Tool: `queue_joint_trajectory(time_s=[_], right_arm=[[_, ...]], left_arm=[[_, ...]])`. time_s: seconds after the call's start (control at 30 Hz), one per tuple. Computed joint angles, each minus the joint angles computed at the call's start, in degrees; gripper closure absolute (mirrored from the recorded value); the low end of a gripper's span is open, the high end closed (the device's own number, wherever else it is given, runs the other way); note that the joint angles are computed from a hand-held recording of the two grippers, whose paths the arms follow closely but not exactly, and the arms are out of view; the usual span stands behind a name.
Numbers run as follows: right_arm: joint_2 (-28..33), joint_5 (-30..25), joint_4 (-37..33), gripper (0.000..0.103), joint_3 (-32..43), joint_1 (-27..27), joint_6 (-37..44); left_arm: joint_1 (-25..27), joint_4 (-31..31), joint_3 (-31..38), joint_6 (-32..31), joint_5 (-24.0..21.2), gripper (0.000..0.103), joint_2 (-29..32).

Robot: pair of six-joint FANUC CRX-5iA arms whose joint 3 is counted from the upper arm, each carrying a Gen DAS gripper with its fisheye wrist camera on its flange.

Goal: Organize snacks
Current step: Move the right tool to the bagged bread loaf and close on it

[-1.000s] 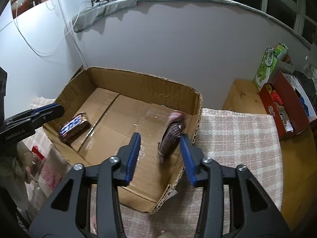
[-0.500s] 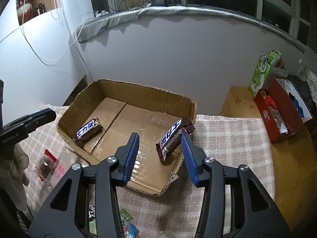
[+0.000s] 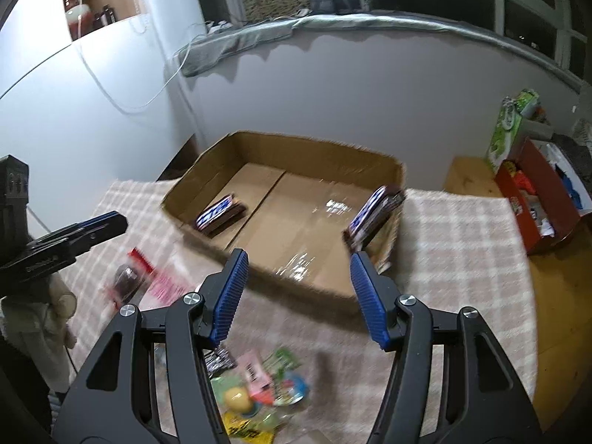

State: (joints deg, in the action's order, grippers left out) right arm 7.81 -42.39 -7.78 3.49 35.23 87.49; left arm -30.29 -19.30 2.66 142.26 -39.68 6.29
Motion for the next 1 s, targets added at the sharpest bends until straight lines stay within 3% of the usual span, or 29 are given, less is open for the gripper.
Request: queue_joint_trajectory(time_s=[0.13,0.47,0.7,1.0], right_arm=[[-0.12,-2.09,-4.24,0.043,0.25,-0.18,2.42],[1.00,-5.41,-10.62,0.043,0.37,0.27,5.75],[3.29,-8.19,-14.86,0.043,2.37,0.23,7.46],[6.90,-11.70,-18.50,0.043,6.61,-0.33,7.87]], left_arm=[[0.09,2.24,-2.78,-0.05,1.67,0.061,-0.83],[-0.75,8.09,-8.49,-2.51,6.56,0.061,-1.93],[-0.08,8.82,-9.17,-1.95,5.96,0.061,-1.39],[2.41,15.66,-10.64,-8.25,8.55,0.061,-0.29]])
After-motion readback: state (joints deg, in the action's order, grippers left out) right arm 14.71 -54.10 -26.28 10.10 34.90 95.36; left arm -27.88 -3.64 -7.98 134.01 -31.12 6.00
